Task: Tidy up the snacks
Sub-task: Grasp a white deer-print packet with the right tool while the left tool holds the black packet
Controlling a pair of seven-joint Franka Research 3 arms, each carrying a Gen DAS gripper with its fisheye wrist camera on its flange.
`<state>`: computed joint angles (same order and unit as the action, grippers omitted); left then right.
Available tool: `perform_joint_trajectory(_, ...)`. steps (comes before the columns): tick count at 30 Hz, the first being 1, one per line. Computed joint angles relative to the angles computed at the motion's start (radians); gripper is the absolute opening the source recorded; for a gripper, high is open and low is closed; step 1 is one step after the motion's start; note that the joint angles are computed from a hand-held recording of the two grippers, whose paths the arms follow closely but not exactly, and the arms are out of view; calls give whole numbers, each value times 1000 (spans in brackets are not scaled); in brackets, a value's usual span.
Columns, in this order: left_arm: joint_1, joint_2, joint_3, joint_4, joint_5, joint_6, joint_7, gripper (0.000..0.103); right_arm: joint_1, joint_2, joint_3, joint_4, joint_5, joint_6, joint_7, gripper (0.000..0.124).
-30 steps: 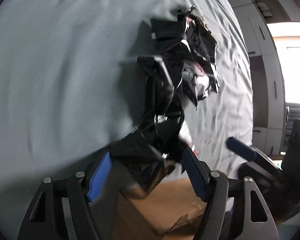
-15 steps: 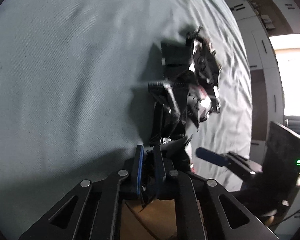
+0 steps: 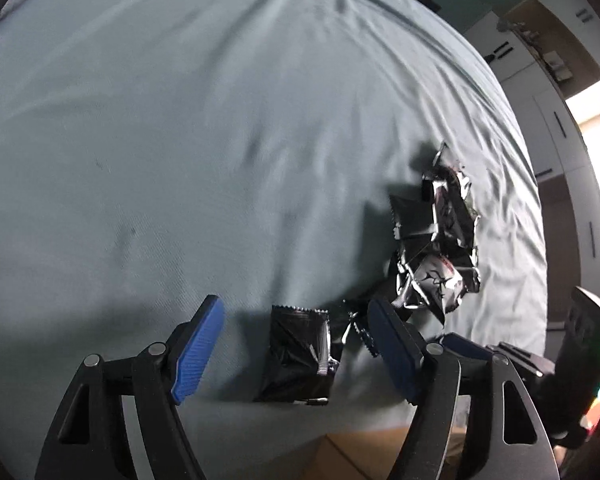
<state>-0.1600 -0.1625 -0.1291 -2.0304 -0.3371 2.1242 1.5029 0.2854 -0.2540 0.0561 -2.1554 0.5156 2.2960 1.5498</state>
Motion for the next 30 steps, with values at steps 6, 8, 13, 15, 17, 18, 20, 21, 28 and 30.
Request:
perform_joint_trajectory(6,-28,41,-26,37,38,-109,56,77,6,-10,-11,-13,18,-21,-9,20)
perform_joint_trajectory(8,-31,55,-37,41,68,-135,53,77,0,21,-4,18,-14,-93,22,22)
perform_joint_trajectory(13,-44,70,-61,31,147,-117,37,80,9,38,29,25,-109,-85,32,24)
perform_joint_trajectory(15,-50,62,-65,20,166,-98,40,79,13,43,24,30,-95,-100,28,24)
perform_joint_trajectory(17,-54,58,-70,13,199,-86,30,72,14,47,16,33,-71,-117,25,24)
perform_joint_trajectory(18,-56,56,-72,13,216,-82,20,64,9,46,9,39,-66,-140,27,24)
perform_joint_trajectory(20,-60,50,-75,8,245,-68,1,52,-1,49,7,49,-75,-179,54,24)
perform_joint_trajectory(21,-61,47,-74,6,253,-63,-4,50,-6,49,4,60,-86,-201,55,24)
perform_joint_trajectory(28,-70,38,-71,8,251,-59,-11,50,-10,8,44,29,-215,-191,161,24)
perform_joint_trajectory(30,-72,23,-68,4,241,-60,-9,50,-10,-16,49,10,-239,-181,186,24)
